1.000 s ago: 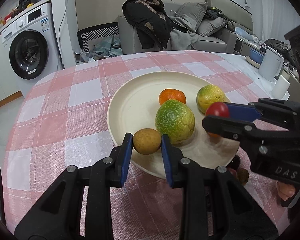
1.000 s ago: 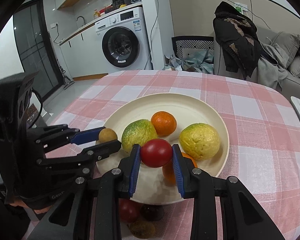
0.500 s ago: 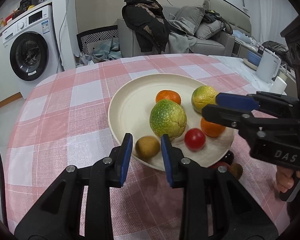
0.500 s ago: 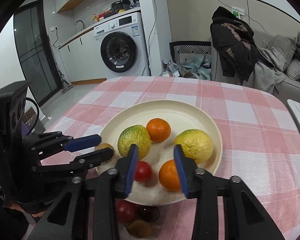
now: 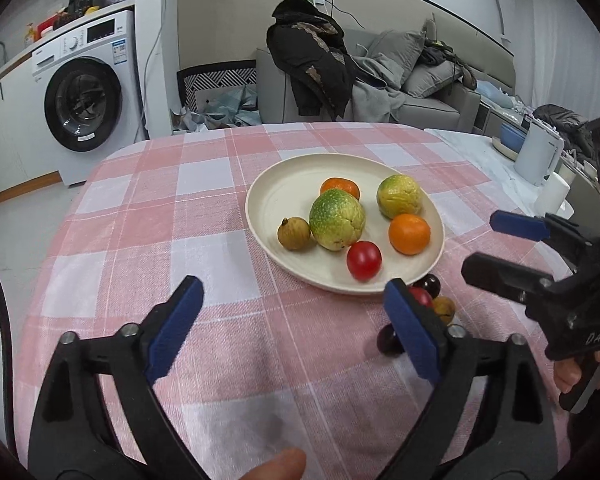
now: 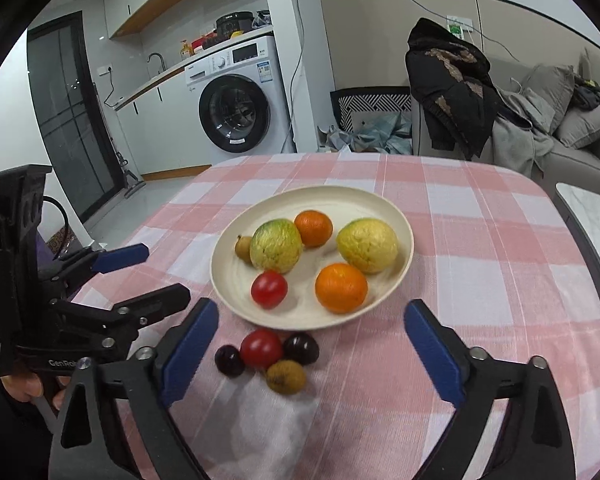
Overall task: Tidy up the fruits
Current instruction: 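Move the right tool to the wrinkled brown fruit and grasp it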
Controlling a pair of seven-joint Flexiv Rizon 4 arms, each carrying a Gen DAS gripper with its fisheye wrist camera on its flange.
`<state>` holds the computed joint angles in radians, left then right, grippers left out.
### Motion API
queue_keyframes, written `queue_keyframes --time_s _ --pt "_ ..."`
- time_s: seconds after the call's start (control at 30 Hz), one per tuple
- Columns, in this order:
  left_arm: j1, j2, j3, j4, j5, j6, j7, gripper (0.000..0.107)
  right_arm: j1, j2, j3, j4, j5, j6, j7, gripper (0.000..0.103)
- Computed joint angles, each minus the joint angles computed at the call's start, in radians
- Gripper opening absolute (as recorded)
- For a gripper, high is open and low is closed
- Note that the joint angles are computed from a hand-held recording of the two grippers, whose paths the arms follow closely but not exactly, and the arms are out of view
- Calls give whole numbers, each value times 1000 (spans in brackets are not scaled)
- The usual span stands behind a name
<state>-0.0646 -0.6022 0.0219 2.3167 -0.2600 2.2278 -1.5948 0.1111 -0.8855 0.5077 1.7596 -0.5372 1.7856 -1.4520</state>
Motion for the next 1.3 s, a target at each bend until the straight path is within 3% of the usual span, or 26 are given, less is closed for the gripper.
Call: queue_keyframes --time_s 0.03,0.17,0.6,0.87,1.0,1.17,1.3 --pt "-5 2 1 10 1 15 -4 102 0 3 -2 10 3 13 -2 101" --pt "-64 10 24 30 -53 13 24 102 34 25 -50 34 7 28 2 103" --pt "-65 -27 8 20 -54 0 32 102 60 42 -111 17 60 -65 -24 103" --pt "-51 -34 2 12 -34 -10 21 102 66 33 -91 -4 117 -151 -100 103" --pt "-59 -33 6 10 -39 -11 27 102 90 35 -96 -7 155 -181 -130 103" --pt "-62 -33 8 10 -44 -10 27 102 177 51 -185 3 193 -173 -122 103" --pt "-59 -31 6 11 -43 -14 24 102 200 56 -204 16 194 -159 -141 102"
